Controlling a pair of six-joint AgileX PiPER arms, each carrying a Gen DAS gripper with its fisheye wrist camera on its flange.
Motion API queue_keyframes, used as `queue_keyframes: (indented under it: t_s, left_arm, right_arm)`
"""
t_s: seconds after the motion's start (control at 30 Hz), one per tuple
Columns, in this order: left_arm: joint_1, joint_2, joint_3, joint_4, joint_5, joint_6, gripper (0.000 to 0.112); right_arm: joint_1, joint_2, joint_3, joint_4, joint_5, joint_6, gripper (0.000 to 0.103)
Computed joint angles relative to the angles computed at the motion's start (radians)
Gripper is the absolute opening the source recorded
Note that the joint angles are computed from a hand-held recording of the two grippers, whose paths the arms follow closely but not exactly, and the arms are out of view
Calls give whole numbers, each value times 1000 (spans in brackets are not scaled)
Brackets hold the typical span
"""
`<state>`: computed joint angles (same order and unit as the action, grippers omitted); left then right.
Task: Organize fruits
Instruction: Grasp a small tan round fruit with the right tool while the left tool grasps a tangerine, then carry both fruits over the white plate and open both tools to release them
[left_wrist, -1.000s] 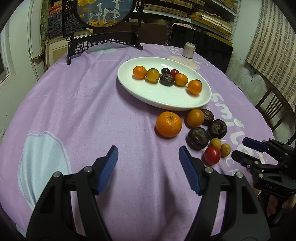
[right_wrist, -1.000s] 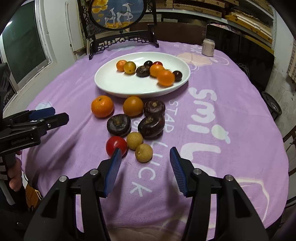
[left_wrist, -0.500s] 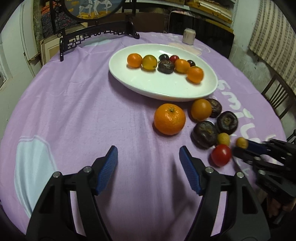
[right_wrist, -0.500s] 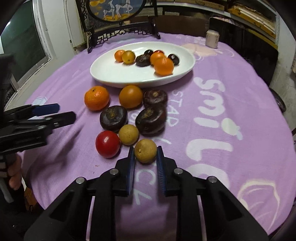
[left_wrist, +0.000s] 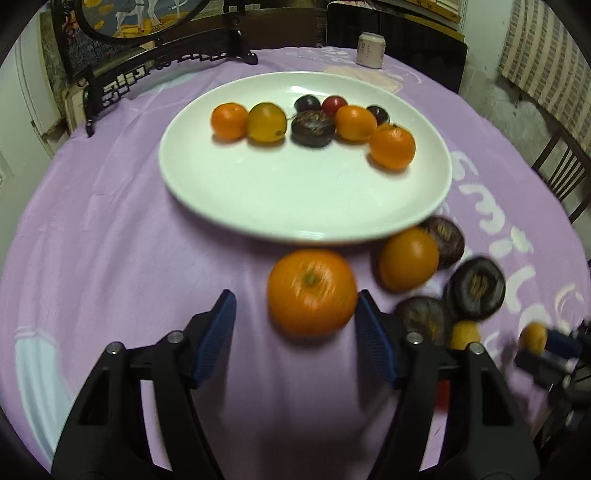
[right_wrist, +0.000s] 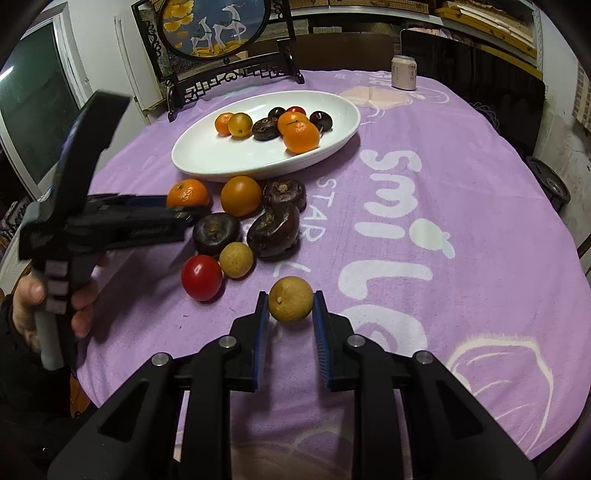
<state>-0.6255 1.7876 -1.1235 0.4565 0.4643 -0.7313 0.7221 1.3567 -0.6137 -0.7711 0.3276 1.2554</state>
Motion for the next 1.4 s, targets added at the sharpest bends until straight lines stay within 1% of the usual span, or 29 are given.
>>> queue_keyframes:
  t_s: [0.07, 0.17, 0.2, 0.27, 0.37, 0.47, 0.57, 0.73, 0.87, 0.93, 1.0, 1.1, 1.2, 1.23, 1.3, 1.37, 1.4]
  left_arm:
    - [14, -1, -3, -39, -29, 37, 45]
    - [27, -34, 40, -89, -68, 66, 44]
    - [27, -53, 59, -87, -78, 57, 44]
    - [10, -111, 114, -22, -98, -16, 44]
    - [-3, -192, 172, -39, -114, -18, 44]
    - [-29, -259, 212, -6, -108, -60, 44]
    - [-40, -298, 229, -20, -100, -47, 44]
    - [-40, -335, 235, -37, -86, -26, 44]
    - [-22, -343, 208, -58, -63, 16, 44]
    - [4, -327, 161, -82, -39, 59, 44]
    - [40, -297, 96, -98, -12, 102, 44]
    - [85, -240, 1, -105, 31, 133, 44]
    - [127, -143, -139, -136, 88, 189, 44]
    - [139, -92, -212, -144, 119, 204, 44]
    - [158, 6, -355, -158, 178, 219, 44]
    - [179, 105, -498, -176, 231, 222, 44]
    - [197, 161, -570, -213, 253, 233, 44]
  right_arm:
    - [6, -4, 2, -3, 2, 8, 24]
    - [17, -14, 4, -20, 12, 30, 24]
    - [16, -14, 2, -19, 14, 28, 24]
    - [17, -15, -3, -17, 19, 25, 24]
    - [18, -8, -10, -14, 20, 21, 24]
    - [21, 4, -19, -2, 19, 8, 24]
    - [28, 14, -32, 14, 20, -11, 24]
    - [35, 18, -76, 45, 38, -71, 24]
    - [24, 40, -155, 54, 59, -138, 24]
    - [-4, 66, -213, 90, 69, -209, 24]
    - [-48, 110, -300, 173, 75, -336, 24]
    - [-97, 183, -418, 270, 97, -474, 24]
    - [-156, 286, -572, 453, 134, -686, 24]
    - [-169, 323, -626, 494, 154, -731, 24]
    - [-188, 410, -750, 515, 196, -761, 24]
    - [-195, 493, -857, 449, 229, -702, 24]
    - [-202, 545, -913, 408, 240, -663, 24]
